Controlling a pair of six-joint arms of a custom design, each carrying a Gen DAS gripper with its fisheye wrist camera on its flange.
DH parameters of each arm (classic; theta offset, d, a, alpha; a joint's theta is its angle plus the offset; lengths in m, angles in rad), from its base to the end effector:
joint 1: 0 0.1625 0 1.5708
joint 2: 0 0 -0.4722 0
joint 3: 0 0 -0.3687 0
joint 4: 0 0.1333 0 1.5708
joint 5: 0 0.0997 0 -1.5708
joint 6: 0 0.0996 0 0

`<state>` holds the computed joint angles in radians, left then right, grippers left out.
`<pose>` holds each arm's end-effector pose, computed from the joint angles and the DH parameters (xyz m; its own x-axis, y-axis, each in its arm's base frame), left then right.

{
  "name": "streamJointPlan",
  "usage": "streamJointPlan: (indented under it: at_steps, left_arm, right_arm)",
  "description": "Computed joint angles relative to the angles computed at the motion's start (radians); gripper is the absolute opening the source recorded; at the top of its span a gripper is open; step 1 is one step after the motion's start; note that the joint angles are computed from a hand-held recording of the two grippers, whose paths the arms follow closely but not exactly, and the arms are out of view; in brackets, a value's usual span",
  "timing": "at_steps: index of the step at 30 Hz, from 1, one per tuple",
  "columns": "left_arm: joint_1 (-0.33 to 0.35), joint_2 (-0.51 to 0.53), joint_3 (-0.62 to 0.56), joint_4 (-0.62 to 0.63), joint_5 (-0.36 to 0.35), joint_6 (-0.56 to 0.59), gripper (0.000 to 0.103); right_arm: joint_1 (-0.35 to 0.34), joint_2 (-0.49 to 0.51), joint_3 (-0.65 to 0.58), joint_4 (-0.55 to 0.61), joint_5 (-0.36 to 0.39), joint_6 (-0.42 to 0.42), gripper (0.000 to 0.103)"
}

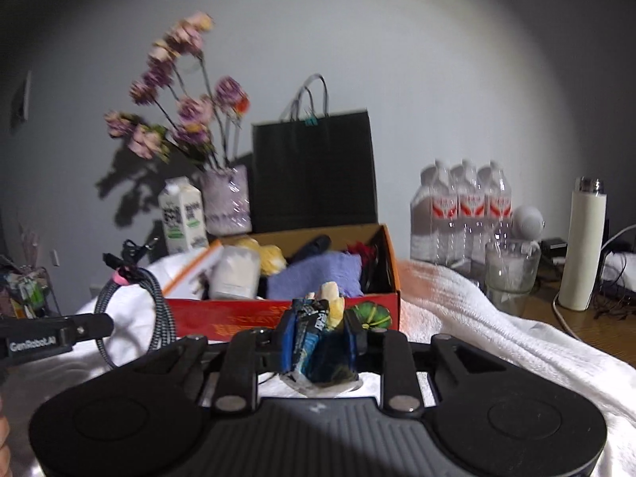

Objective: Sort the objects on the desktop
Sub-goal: 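Lift the black cable and blue snack packet and carry them toward the shoebox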

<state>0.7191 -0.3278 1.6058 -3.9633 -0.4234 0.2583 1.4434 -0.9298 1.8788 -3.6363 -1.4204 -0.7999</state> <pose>-0.3295 -0.5863 0.0330 -0.7723 -0.1482 -0.6177 0.5469 0.3394 -0.7653 0.0671 -0.6431 0.2876 -0.7352 -0.3177 0.5987 -0.6769 0.2976 -0.6733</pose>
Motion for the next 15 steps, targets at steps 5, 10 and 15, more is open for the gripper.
streamJointPlan:
  at_steps: [5,10,15]
  left_arm:
    - [-0.062,-0.034,0.157,0.006,0.046,-0.130,0.017]
    - [-0.138,-0.014,0.249,-0.068,0.125,-0.136,0.017]
    - [-0.205,0.001,0.331,-0.097,0.172,-0.191,0.017]
  right_arm:
    - [-0.019,-0.071,0.139,-0.038,0.002,-0.064,0.023]
    - [-0.051,-0.124,0.280,-0.109,-0.001,-0.086,0.023]
    - [-0.078,-0.162,0.413,-0.212,0.018,-0.119,0.023]
